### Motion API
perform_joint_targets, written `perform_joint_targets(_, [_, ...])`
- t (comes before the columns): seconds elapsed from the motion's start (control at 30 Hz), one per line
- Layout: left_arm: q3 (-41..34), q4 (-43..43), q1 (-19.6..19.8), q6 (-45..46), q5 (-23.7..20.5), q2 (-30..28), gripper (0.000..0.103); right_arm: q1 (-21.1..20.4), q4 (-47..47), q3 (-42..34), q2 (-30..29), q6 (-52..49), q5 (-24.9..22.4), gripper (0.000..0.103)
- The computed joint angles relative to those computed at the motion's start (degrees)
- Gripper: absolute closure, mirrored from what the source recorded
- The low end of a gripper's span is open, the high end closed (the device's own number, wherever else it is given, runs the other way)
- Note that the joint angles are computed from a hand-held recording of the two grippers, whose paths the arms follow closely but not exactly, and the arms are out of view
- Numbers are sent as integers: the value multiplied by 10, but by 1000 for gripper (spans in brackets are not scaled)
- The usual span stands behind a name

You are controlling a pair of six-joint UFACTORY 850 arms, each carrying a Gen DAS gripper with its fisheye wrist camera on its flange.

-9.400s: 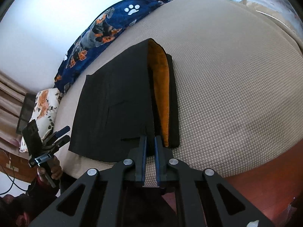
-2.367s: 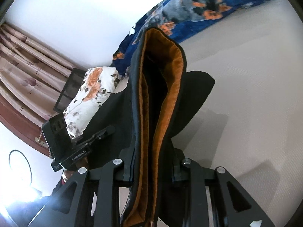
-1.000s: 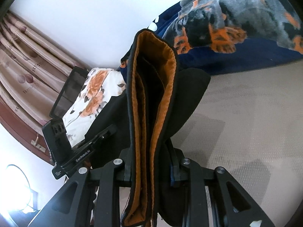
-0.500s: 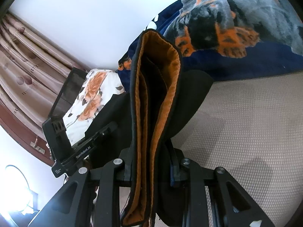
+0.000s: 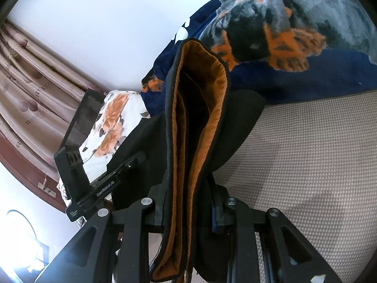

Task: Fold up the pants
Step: 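Carry the held trousers toward the blue blanket with both grippers, then lower the folded trousers onto the bed with both grippers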

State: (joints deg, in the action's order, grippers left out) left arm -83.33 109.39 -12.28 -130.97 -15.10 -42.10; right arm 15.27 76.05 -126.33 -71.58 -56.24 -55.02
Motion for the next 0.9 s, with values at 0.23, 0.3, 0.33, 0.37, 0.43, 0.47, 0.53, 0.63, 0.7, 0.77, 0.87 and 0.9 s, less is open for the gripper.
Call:
perform_joint_targets(0.23, [-10, -21, 4, 23, 4, -13, 91, -2, -7, -13, -11, 17, 3, 79])
perform_joint_targets(0.3, [-14, -33, 5, 35, 7, -17, 91, -3, -9, -18, -16, 24, 4, 79])
perform_joint_targets(0.33, [-16, -43, 6, 45, 9, -21, 91, -3, -9, -16, -16, 26, 5, 79])
perform_joint_targets(0.37, [-18, -47, 7, 50, 10, -23, 91, -3, -10, -16, -17, 28, 7, 79])
perform_joint_targets(0.43, [-19, -47, 8, 48, 12, -27, 90, -3, -13, -17, -20, 33, 10, 79])
perform_joint_targets(0.47, [-19, -42, 9, 43, 12, -28, 90, -3, -13, -17, -20, 34, 11, 79])
perform_joint_targets(0.53, [-21, -44, 9, 47, 11, -32, 89, -2, -18, -19, -22, 38, 14, 79])
perform_joint_targets(0.63, [-22, -42, 9, 45, 9, -36, 87, -1, -25, -18, -22, 42, 25, 79])
perform_joint_targets(0.7, [-21, -29, 9, 31, 7, -39, 87, 2, -36, -15, -20, 43, 39, 79])
perform_joint_targets(0.77, [-23, -29, 7, 37, -1, -44, 86, 6, -52, -7, -15, 45, 61, 78])
perform_joint_targets(0.87, [-27, -43, 5, 52, -10, -52, 85, 12, -65, 8, -5, 42, 92, 78])
perform_joint_targets(0.9, [-24, -30, 6, 36, -8, -51, 85, 15, -74, 14, 1, 41, 106, 77])
